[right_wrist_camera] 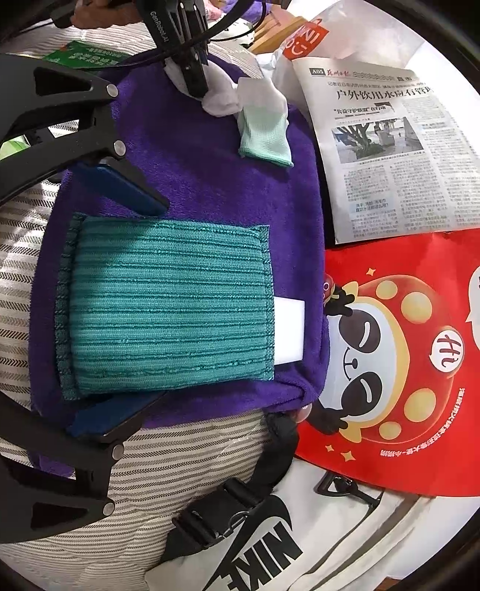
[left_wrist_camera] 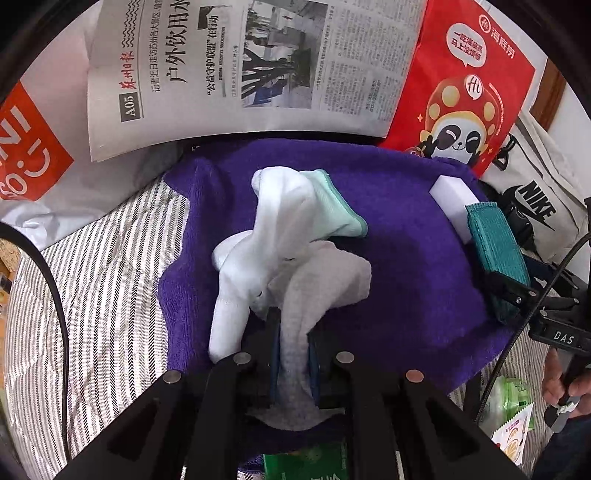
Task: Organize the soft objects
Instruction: 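Carry both items onto the purple towel, opening the right tool to lay the teal pad, then open the left tool to release the wet-wipe pack onto the towel, then grasp the green juice packet with the left tool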
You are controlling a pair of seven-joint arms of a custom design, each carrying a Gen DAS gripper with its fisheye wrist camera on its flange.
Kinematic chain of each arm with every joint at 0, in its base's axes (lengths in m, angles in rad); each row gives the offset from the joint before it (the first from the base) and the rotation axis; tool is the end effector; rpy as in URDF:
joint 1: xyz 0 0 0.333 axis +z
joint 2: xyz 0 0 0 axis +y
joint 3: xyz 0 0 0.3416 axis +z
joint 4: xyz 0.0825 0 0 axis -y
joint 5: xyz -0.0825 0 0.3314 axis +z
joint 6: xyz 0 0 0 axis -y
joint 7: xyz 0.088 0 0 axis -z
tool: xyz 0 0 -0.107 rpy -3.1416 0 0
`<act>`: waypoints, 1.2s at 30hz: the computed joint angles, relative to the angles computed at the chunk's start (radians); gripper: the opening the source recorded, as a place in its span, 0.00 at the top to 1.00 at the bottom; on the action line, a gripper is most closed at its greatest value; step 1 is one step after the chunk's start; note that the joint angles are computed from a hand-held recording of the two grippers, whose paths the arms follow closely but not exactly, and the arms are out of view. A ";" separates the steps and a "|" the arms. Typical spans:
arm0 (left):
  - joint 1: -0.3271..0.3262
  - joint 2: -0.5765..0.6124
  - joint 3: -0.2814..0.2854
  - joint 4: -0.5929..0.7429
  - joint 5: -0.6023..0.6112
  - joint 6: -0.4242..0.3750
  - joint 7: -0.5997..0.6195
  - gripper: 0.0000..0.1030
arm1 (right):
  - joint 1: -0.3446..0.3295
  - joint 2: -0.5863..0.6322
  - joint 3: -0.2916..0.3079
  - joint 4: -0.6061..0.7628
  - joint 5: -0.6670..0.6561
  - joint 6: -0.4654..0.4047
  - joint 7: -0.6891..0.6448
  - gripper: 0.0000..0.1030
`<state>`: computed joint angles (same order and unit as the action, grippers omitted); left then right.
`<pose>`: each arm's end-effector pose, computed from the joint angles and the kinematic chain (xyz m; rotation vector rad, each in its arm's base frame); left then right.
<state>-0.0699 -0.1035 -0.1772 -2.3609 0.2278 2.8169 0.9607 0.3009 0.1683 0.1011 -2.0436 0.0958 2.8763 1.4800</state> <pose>0.4681 -0.1320 0.4890 -2.0851 1.7696 -0.6553 0.5451 0.2220 0.4941 -2.1086 1.3952 -0.4385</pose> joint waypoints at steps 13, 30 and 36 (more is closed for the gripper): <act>-0.023 -0.066 -0.011 -0.016 -0.042 -0.069 0.049 0.48 | -0.023 -0.053 0.018 -0.002 0.161 -0.042 -0.117 0.05; -0.040 -0.304 -0.100 -0.179 0.029 -0.223 -0.042 0.46 | 0.019 -0.299 -0.024 -0.212 0.137 -0.054 -0.043 0.05; -0.023 -0.293 -0.131 -0.228 0.067 -0.162 -0.130 0.46 | 0.044 -0.390 -0.033 -0.303 0.139 -0.046 -0.024 0.05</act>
<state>-0.0929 -0.3967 -0.3087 -2.5892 0.2951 2.6551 0.8304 0.3447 -0.2219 0.0683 -2.3464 0.2349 2.8306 1.4563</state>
